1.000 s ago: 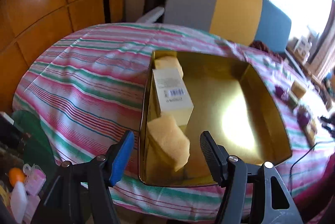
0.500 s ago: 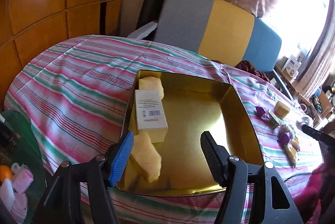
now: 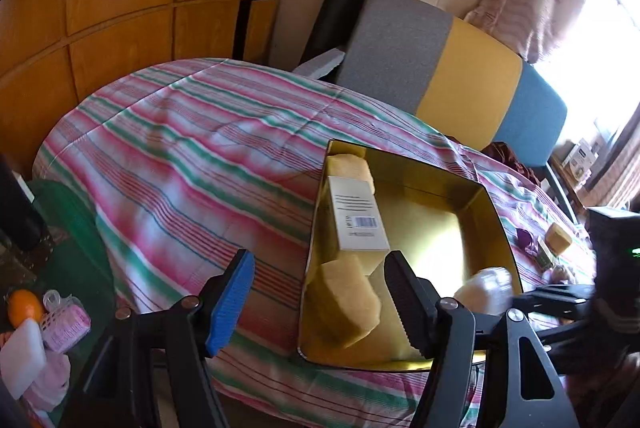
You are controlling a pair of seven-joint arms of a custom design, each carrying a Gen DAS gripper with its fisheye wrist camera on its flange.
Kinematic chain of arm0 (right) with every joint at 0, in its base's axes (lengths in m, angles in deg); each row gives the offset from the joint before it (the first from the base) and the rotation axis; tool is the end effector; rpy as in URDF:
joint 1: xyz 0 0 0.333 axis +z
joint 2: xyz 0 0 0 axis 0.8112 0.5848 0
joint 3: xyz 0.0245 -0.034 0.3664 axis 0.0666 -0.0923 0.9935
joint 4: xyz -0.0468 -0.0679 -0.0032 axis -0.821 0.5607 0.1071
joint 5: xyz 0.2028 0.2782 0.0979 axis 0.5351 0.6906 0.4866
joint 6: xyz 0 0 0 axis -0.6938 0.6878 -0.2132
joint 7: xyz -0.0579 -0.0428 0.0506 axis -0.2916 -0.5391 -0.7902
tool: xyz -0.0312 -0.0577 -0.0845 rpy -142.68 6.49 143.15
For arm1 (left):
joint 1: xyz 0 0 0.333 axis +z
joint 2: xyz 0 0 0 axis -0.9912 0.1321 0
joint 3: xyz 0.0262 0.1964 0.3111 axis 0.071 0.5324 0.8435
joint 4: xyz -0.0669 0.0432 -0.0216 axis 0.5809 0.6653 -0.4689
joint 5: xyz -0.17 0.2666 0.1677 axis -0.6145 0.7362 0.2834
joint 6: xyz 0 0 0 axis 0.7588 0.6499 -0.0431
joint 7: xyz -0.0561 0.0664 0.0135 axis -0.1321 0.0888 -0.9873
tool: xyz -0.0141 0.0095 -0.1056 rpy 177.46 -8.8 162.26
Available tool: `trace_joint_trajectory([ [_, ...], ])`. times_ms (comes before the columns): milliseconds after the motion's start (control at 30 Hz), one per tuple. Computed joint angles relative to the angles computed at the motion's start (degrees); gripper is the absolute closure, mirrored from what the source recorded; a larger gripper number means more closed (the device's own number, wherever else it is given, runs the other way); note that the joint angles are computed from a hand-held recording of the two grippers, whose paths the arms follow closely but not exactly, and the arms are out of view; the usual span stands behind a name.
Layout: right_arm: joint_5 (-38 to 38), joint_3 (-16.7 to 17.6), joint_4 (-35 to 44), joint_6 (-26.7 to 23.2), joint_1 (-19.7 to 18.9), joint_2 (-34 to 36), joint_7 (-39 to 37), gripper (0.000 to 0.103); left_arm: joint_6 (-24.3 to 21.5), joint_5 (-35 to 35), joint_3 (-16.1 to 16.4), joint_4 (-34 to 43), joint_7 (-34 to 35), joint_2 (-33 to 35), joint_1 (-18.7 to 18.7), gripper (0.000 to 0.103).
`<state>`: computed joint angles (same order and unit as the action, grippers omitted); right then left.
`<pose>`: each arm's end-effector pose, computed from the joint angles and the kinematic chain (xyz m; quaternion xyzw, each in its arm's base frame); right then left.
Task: Organize objects
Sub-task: 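Place the plastic-wrapped bundle into the gold tray with the right tool, then grasp the purple packet with the left tool while the right tool returns to the pile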
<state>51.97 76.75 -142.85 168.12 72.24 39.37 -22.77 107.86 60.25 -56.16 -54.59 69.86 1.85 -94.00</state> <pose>0.7116 0.2923 0.3205 -0.8417 0.4676 0.0341 0.2677 0.6619 -0.1496 0.3425 -0.6928 0.6080 -0.3417 0.1833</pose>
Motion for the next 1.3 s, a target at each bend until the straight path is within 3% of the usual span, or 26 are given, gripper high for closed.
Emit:
trace_joint_trajectory([
  [100, -4.1, -1.8, 7.6, -4.6, 2.6, 4.7, 2.9, 0.054, 0.5, -0.2, -0.5, -0.6, -0.1, 0.1, 0.8, 0.033],
  [233, -4.0, -0.3, 13.1, -7.4, 2.6, 8.3, 4.2, 0.050, 1.1, -0.6, -0.3, -1.5, -0.3, 0.1, 1.0, 0.032],
  [300, -2.9, 0.8, 13.2, -7.2, 2.0, 8.5, 3.7, 0.036, 1.5, -1.1, 0.6, -2.0, -0.4, 0.0, 0.6, 0.031],
  [367, -2.1, 1.2, 13.7, -7.7, 1.7, 9.0, 3.5, 0.029, 2.0, -1.7, 1.7, -2.4, -0.5, 0.0, -0.1, 0.030],
  [533, -0.4, 1.1, 9.9, -5.0, 1.2, 6.6, 3.3, 0.029, 2.5, -2.7, 2.8, -2.6, 0.1, 0.1, -1.3, 0.030],
  [933, 8.2, 1.8, -10.5, 17.5, -1.9, -4.8, 0.2, 0.028, 0.9, -4.0, 11.0, -0.7, 3.2, 0.3, -11.6, 0.026],
  [1133, 9.8, 0.7, -16.5, 23.5, -3.7, -8.2, 0.5, 0.028, -1.9, -1.3, 9.3, 2.4, 4.0, 0.9, -12.2, 0.026],
  [1300, 12.1, 0.9, -21.2, 28.4, -6.8, -10.8, 0.2, 0.028, -5.0, 2.4, 5.1, 5.8, 4.3, 1.7, -10.4, 0.026],
])
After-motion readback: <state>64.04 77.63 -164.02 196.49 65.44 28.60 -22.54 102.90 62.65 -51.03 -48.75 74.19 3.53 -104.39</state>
